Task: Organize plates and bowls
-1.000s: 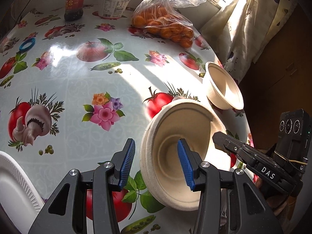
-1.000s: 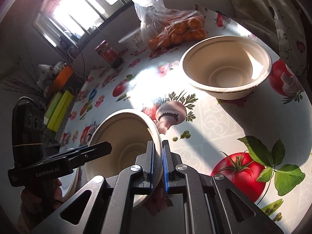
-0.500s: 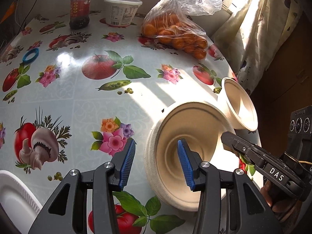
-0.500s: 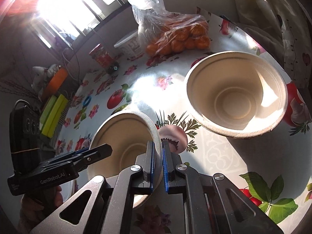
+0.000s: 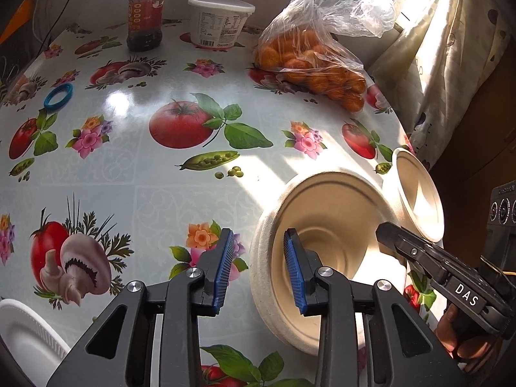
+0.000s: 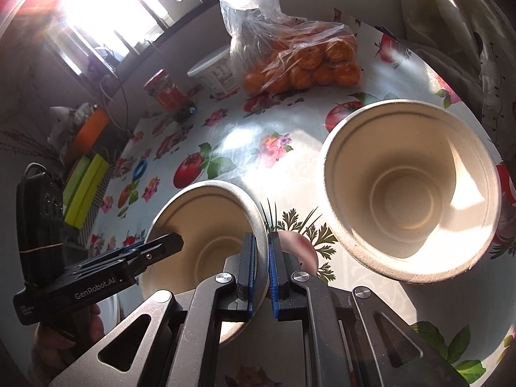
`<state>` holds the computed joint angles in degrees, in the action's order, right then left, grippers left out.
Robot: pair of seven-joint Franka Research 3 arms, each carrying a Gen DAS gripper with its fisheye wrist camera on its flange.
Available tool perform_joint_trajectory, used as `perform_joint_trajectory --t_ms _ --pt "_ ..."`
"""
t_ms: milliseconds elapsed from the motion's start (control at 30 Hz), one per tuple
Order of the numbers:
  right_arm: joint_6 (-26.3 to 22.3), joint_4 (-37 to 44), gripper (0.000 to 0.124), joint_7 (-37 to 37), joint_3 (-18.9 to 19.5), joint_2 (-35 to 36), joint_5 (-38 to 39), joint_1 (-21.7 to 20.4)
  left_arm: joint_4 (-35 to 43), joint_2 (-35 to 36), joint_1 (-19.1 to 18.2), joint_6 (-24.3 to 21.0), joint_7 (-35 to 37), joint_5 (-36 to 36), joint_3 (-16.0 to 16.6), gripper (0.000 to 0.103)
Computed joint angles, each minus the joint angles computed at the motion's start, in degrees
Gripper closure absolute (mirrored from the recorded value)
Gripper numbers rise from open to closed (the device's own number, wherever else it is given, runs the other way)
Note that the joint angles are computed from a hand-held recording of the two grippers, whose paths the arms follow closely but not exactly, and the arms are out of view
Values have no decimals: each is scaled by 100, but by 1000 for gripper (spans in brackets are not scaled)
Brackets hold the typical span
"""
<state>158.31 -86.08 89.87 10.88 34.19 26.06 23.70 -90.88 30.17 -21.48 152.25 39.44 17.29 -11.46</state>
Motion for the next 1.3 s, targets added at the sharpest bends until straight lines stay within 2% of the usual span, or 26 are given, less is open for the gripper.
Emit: perform_joint_trajectory --t_ms 267,367,467,533,633,833,933,1067,1200,1300 --pt "12 106 114 11 -28 48 -64 48 -111 -49 48 254 -107 -48 4 70" --pt "43 89 108 36 -62 23 -118 74 -83 -82 -73 199 -216 156 123 70" --pt "76 46 90 42 -46 -13 -104 50 -45 -103 -111 136 -276 230 141 69" --pt "155 -18 86 -26 6 -63 -43 1 26 -125 -258 -7 -420 497 273 67" --pt "321 -145 79 -50 10 -158 3 -20 67 -133 -239 -28 -431 572 215 62" --pt "744 -574 79 -168 -15 -488 59 -77 127 -221 -385 -112 -710 938 306 62" --pt "936 -826 79 -5 -238 -684 -124 19 191 -224 -418 63 -672 1092 264 62" --pt "1291 -1211 79 344 -499 -961 -329 68 490 -10 -370 346 -289 833 36 62" --pt "1552 -1543 79 975 -1034 -1192 -806 311 1235 463 -564 147 194 676 -67 62" --pt "1613 -1690 79 1349 -1274 -1273 -1127 364 1780 829 -659 -54 502 388 -171 62"
